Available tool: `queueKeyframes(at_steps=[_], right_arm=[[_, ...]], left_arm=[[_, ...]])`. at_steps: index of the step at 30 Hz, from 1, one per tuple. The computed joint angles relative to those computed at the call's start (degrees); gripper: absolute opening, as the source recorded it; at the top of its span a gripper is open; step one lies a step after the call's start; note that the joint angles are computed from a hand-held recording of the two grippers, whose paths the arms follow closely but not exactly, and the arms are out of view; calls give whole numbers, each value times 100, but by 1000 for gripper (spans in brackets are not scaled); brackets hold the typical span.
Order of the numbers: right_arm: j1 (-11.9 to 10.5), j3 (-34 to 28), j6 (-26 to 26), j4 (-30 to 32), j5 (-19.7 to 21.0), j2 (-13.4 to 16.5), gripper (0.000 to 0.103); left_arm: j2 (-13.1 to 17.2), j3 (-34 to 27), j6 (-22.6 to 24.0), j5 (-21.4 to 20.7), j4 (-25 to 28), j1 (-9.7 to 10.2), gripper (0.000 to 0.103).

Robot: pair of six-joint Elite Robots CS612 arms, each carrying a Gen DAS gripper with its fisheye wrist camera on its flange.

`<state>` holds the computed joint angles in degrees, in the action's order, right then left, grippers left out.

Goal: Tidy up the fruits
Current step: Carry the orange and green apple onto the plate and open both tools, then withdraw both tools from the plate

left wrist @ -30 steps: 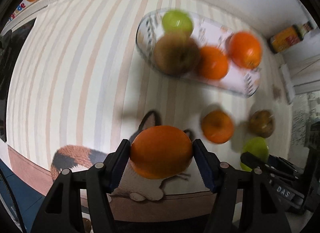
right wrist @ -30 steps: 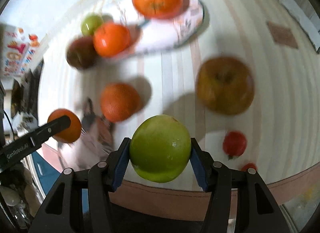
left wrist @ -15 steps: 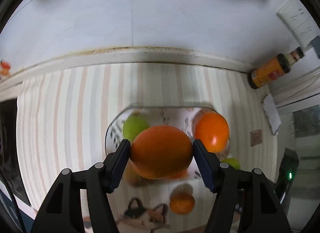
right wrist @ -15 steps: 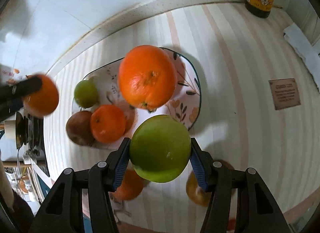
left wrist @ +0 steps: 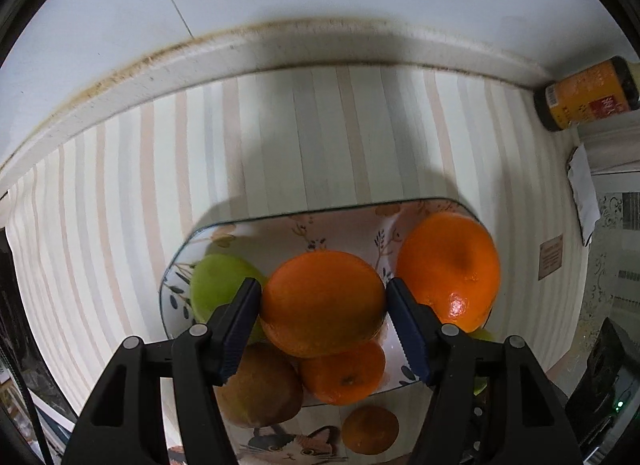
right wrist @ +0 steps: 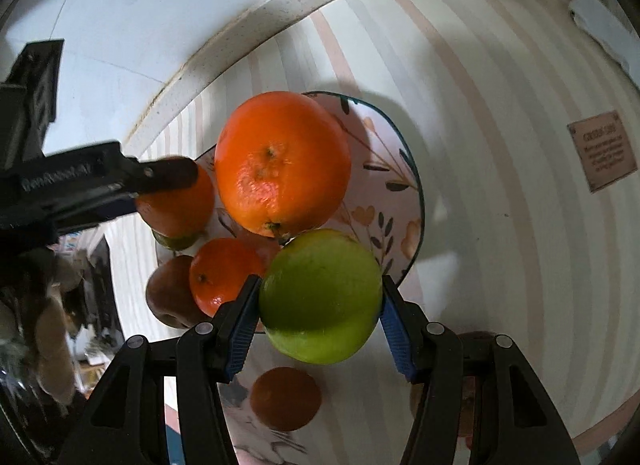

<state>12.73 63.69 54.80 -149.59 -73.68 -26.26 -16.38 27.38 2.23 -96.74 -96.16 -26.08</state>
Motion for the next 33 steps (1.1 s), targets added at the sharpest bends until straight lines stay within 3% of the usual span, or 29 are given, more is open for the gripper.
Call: queueKeyframes(at_steps=[2,3,4,6,11,18,27,33], right_arm=[[-9,33,47,-142,81,-14,77],[1,15,25,-64,18,-33,91],[1,6,4,-31,-11,-44,94],[8,5,-67,29,-69,-84,94],[90,-64,-437,675,-710,-228,94],[301,-271,-1122,1485,-1748,-375,94],[515,99,-1451,1229,-2404,-787,94],[682,421,-1532,900,-2648,-1114,94]], left_arm=[[24,-37,-25,23,74,-5,63],[7,-1,-13,42,48,-8,64],[-63,137,-13,81,-84,-12,76],[-200,399,-13,124,-390,-18,93],[-659,1174,-67,91,-1164,19,94],[-1448,2633,-338,486,-2596,28,94],[-2272,4247,-621,937,-4199,110,94],[-2798,5123,-646,938,-5049,127,94]])
